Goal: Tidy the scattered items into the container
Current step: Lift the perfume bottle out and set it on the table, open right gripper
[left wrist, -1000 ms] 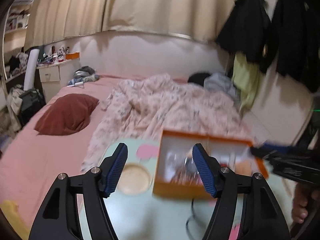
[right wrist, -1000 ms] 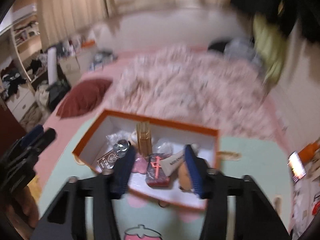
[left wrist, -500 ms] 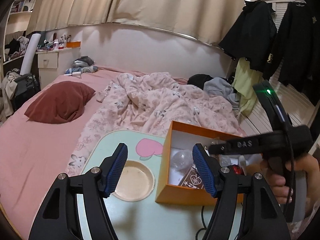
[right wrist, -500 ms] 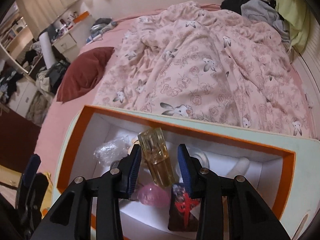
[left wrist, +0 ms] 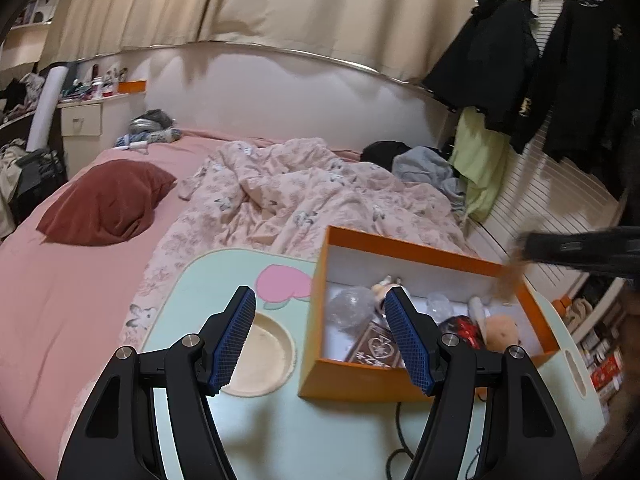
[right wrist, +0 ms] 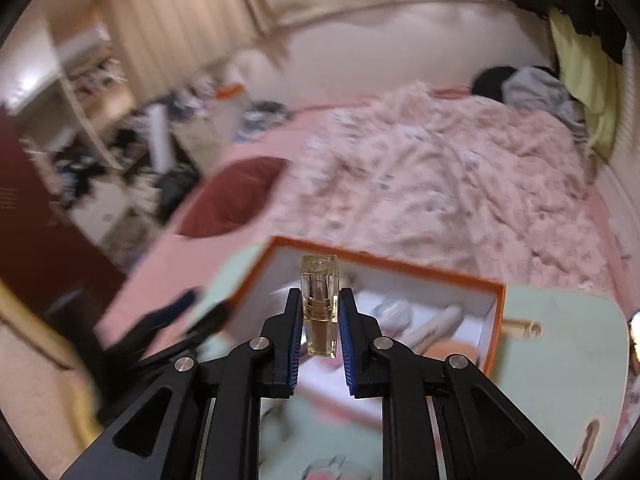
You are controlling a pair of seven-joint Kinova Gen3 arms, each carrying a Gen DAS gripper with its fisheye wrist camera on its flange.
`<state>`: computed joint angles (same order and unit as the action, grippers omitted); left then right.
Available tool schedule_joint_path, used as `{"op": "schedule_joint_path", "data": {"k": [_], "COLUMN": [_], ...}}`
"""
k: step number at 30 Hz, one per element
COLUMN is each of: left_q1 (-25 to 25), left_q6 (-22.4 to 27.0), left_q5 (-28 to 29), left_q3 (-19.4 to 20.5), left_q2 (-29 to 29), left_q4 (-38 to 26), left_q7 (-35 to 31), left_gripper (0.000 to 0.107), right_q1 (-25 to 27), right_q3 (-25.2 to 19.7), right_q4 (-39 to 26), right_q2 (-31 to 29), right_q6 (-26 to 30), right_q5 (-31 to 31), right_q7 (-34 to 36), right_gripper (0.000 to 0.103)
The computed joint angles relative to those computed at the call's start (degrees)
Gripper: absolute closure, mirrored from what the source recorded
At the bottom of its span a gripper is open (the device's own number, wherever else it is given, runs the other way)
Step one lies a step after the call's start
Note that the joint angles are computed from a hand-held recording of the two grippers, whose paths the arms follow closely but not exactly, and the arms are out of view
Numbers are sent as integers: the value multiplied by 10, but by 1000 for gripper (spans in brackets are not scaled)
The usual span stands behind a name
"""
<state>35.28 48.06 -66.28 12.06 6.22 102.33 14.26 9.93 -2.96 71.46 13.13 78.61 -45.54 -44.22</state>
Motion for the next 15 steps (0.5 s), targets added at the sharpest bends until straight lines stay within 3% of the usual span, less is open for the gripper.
{"op": "schedule_joint_path", "data": {"k": [3, 6, 8, 15], "left_q1": [23, 30, -6, -126], "left_q6": [-12, -43, -25, 138], "left_q5": [15, 49, 82, 123], "left_q3": [-31, -57, -22, 156], "left_q2": [1, -4, 2, 101], "left_q4": [-8, -19, -44, -207], "left_q7": [-17, -48, -93, -256], "left_gripper": [40, 40, 40, 40], "right_q1": [66, 54, 36, 24], "right_q3": [-31, 1, 17, 26], "right_q4": [32, 64, 94, 132], "right_q2": [-9, -4, -4, 3], "right_q6": [70, 112, 103, 50], "right_q5": [-25, -10, 2, 16], "right_q7": [52, 89, 105, 108], "right_gripper": [86, 86, 86, 86]}}
